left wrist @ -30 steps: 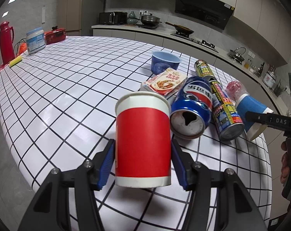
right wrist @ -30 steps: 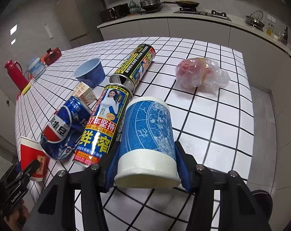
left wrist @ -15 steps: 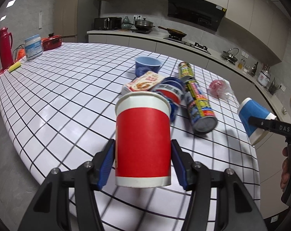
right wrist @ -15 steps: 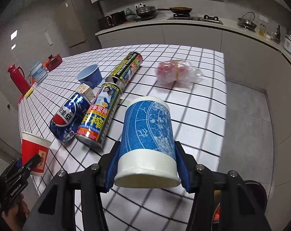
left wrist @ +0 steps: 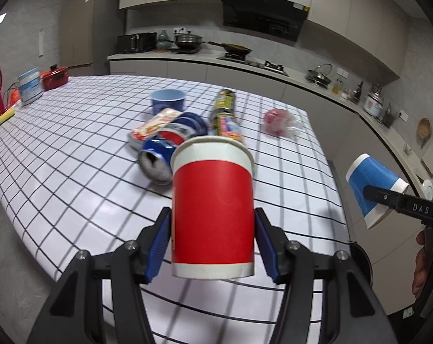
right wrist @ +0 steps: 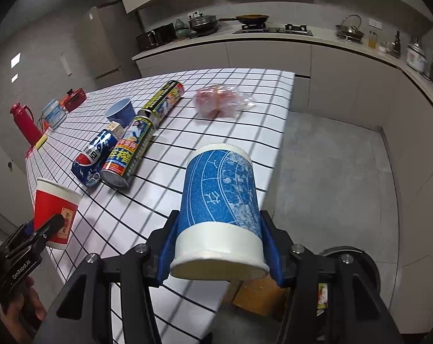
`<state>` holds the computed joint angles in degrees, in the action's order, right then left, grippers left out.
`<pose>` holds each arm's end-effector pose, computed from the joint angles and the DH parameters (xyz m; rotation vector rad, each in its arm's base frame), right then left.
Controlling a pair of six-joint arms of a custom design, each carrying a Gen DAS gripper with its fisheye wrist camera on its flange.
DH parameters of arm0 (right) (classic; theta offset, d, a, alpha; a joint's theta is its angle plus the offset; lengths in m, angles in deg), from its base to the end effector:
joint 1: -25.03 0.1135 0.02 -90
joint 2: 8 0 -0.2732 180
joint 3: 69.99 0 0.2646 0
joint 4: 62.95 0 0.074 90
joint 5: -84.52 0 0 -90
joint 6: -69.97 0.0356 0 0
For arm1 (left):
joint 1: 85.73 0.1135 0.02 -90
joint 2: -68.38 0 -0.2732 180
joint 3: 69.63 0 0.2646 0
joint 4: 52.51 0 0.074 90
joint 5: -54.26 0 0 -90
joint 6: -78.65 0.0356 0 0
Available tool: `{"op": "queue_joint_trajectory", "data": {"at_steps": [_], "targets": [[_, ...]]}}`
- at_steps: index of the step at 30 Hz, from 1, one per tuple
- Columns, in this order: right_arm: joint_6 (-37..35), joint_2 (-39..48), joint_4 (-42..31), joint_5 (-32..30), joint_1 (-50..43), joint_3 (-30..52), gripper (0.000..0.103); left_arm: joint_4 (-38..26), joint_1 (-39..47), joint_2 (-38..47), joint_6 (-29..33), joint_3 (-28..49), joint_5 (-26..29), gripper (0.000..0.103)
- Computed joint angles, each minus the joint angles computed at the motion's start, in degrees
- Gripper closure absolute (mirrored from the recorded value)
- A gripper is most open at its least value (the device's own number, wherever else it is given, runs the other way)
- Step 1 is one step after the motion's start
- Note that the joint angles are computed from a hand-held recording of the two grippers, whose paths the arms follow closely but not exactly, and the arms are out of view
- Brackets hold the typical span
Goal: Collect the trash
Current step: 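Carry the red cup and blue-white cup over the black bin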
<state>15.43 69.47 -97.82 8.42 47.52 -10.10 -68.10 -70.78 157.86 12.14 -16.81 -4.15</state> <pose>0.2612 0.0989 0.2142 0.3779 2.4250 0.1423 0.2885 0.0577 0.1462 0.3976 2.3032 -0.3596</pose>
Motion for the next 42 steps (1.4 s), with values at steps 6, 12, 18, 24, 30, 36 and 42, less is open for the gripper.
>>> {"op": "queue_joint_trajectory", "data": {"at_steps": [6, 12, 18, 24, 30, 36, 42], "targets": [[-0.38, -9.47, -3.44, 0.36, -2.94, -5.48, 0.047, 0.91, -5.41, -4.60, -2.12, -4.20, -1.38, 0.046], [-2.18, -19.46, -8.39, -0.65, -7.95, -10.15, 0.047, 2.45, -12.64, -8.52, -5.60, -8.09, -3.77, 0.046], [-5.52, -27.82, -13.09, -2.81, -14.40, -13.20, 0.047, 3.60, -20.60, -11.83, -9.87, -10.57, -6.78, 0.046], [-11.09, -35.72, -17.85, -6.83, -23.79, -15.93, 0.047, 5.30, -28.77, -13.51, -14.35, -12.34, -9.86, 0.046], [-19.44, -41.19, -20.89, -13.24, -36.38, -19.09, 0.047, 7.35, -37.61, -13.21, -18.52, -13.76, -13.57, 0.046], [-30.96, -45.27, -23.55, -20.88, -50.59, -22.98, 0.047, 10.17, -46.66, -9.80, -23.09, -14.62, -17.45, 0.046], [-42.80, -43.04, -20.43, -28.33, -63.52, -29.39, 0.047, 13.84, -55.58, -3.63, -28.48, -14.75, -21.11, 0.046]]}}
